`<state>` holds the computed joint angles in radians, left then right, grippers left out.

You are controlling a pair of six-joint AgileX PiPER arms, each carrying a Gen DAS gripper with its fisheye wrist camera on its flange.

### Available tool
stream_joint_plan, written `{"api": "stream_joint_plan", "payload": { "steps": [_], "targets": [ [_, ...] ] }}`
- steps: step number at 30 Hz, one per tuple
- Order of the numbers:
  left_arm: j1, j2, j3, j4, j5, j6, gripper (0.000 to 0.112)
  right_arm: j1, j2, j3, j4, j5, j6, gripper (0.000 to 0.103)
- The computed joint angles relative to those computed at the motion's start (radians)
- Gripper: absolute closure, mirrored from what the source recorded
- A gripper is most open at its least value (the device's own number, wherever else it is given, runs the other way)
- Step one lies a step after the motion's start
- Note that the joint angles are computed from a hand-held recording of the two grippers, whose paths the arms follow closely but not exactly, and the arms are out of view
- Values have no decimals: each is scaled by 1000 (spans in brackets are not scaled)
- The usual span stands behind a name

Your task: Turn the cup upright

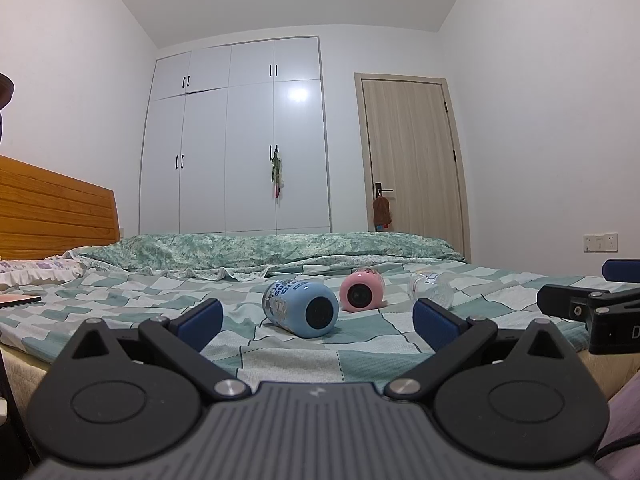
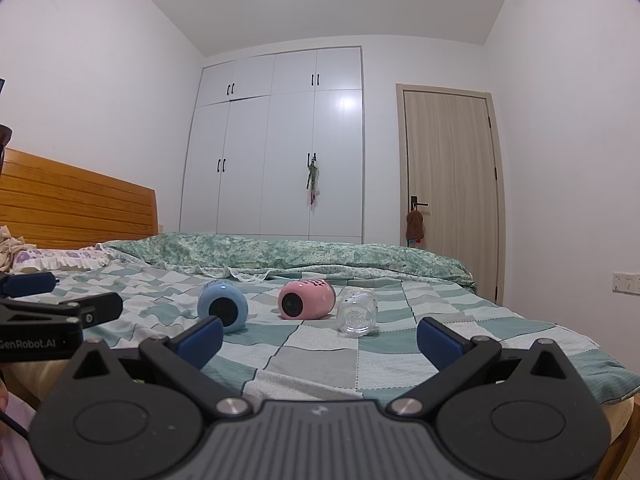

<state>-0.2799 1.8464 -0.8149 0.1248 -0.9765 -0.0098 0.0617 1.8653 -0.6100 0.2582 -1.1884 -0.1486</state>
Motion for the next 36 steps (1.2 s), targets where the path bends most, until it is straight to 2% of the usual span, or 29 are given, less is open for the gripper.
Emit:
{"api": "stream_joint_plan", "payload": {
  "steps": [31,36],
  "targets": [
    [-1,3,0,-5,-4,0,9,1,2,1,-2,-2,2,0],
    [6,-21,-37,9,70,-45,9,4,-6,-26,-16,42,-23,0]
  ]
}}
